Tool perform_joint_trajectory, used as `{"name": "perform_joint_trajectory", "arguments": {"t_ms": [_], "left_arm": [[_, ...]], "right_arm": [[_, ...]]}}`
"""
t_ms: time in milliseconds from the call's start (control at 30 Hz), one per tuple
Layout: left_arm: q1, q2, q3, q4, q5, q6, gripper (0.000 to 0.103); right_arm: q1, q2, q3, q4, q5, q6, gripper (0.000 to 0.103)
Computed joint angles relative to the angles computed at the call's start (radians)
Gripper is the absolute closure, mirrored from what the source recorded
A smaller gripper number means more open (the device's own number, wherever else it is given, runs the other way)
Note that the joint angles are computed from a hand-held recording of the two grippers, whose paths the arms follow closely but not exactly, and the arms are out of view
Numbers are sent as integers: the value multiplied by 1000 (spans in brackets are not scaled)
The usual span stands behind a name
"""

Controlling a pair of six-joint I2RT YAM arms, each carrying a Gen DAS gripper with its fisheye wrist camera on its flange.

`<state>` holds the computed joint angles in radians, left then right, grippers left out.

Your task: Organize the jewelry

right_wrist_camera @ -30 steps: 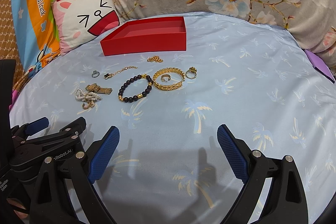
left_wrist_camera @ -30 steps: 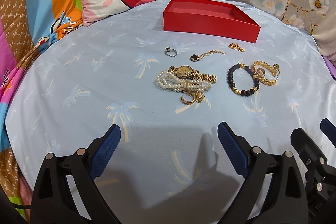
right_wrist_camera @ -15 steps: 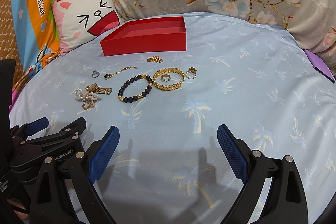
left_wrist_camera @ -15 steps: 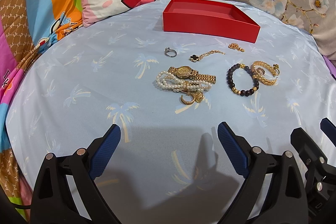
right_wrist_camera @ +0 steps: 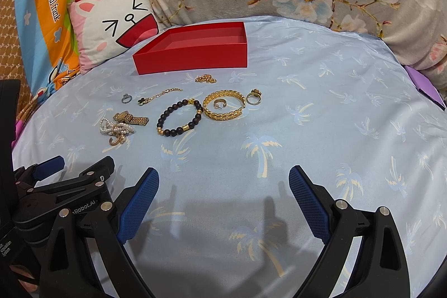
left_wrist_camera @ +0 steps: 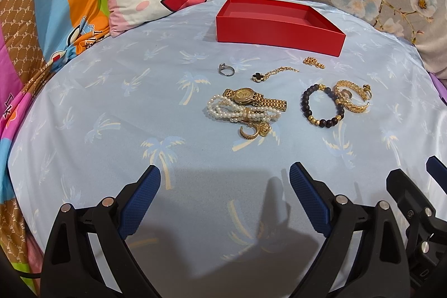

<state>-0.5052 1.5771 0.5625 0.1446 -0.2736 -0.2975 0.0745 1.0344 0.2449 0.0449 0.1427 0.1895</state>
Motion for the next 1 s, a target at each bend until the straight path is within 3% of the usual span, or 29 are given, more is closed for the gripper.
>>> {"name": "perform_joint_trajectory", "arguments": {"t_ms": [500,833,1000], "left_arm": [[2,-4,-2,1,4,4,12],[125,-60,-86,69,132,30,11],[162,-57,-78,57,126,58,11]], "right_arm": [[-2,6,0,5,-2,-1,11],[-39,46,21,-7,-31,-2,11],[-28,71,37,-18,-26,5,11]]}}
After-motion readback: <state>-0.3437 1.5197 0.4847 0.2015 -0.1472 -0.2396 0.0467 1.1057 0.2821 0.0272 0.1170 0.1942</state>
